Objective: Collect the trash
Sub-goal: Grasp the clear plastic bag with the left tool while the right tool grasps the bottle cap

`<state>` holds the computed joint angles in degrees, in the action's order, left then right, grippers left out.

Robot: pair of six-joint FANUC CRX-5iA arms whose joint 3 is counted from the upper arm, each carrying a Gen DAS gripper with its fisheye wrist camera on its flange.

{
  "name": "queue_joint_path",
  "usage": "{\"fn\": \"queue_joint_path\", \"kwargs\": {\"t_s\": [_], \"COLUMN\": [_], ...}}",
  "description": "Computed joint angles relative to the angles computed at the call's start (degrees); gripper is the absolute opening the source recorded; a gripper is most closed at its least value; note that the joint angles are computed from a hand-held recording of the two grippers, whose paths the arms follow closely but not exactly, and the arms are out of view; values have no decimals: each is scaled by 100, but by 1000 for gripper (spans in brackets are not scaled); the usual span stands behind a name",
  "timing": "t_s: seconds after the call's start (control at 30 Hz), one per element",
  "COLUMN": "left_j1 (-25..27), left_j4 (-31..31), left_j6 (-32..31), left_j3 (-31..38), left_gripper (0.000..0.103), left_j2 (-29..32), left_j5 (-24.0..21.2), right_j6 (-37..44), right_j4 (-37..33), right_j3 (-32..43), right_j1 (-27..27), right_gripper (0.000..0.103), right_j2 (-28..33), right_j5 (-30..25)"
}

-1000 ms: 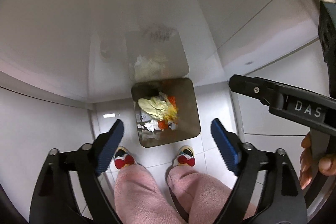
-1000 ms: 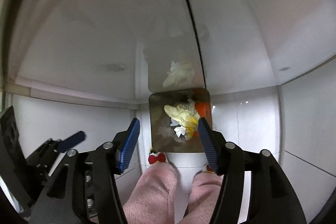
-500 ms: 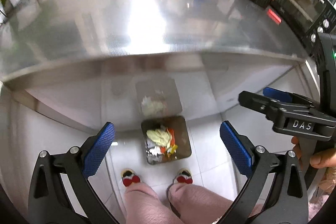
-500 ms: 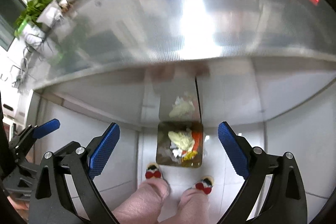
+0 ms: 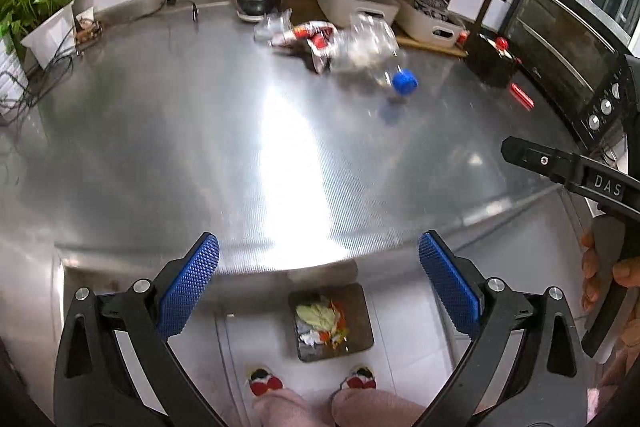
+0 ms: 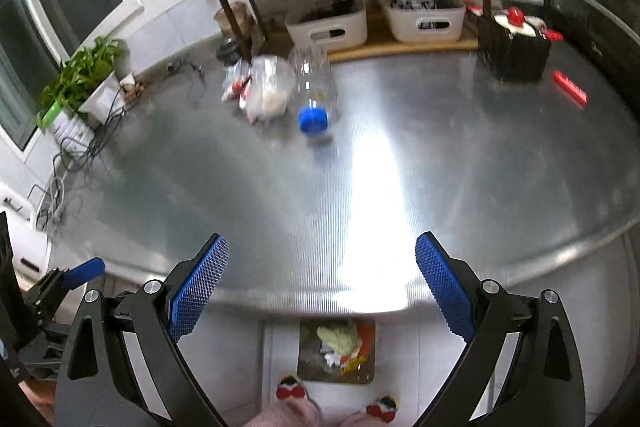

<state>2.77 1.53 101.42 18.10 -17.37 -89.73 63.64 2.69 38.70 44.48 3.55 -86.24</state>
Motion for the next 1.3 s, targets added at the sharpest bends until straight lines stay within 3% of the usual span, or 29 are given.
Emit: {"fn": "queue_joint_path", "kwargs": {"t_s": [0.27,0.47,0.63,0.73,1.0,1.3], "left_j1": [276,353,440,462,358,160], "left_j4": [106,145,171,206,299,421], "left_j6": [-386,-581,-638,-720,-841,-859], "left_j3": [524,870,1204,1420,2147,2791], "left_gripper": [95,93,83,76,76,76], "left_j2": [589,1021,1377,1601,2258,2915], "left_j5": [255,400,410,409,442,421], "right_j6": [200,536,917,967,1120,1211], "right_j4": [15,-220,-345,-485,-596,-723], "right_j3": [922,1719,1948,2025,2237,1988], "right_j1": [-216,-425,-443,-480,-504,-603], "right_gripper": [93,68,48,46,40,33], "right_j2": [802,1500,1831,1946,2197,2125], "right_j5": [75,-110,-219,-240,-245,7]}}
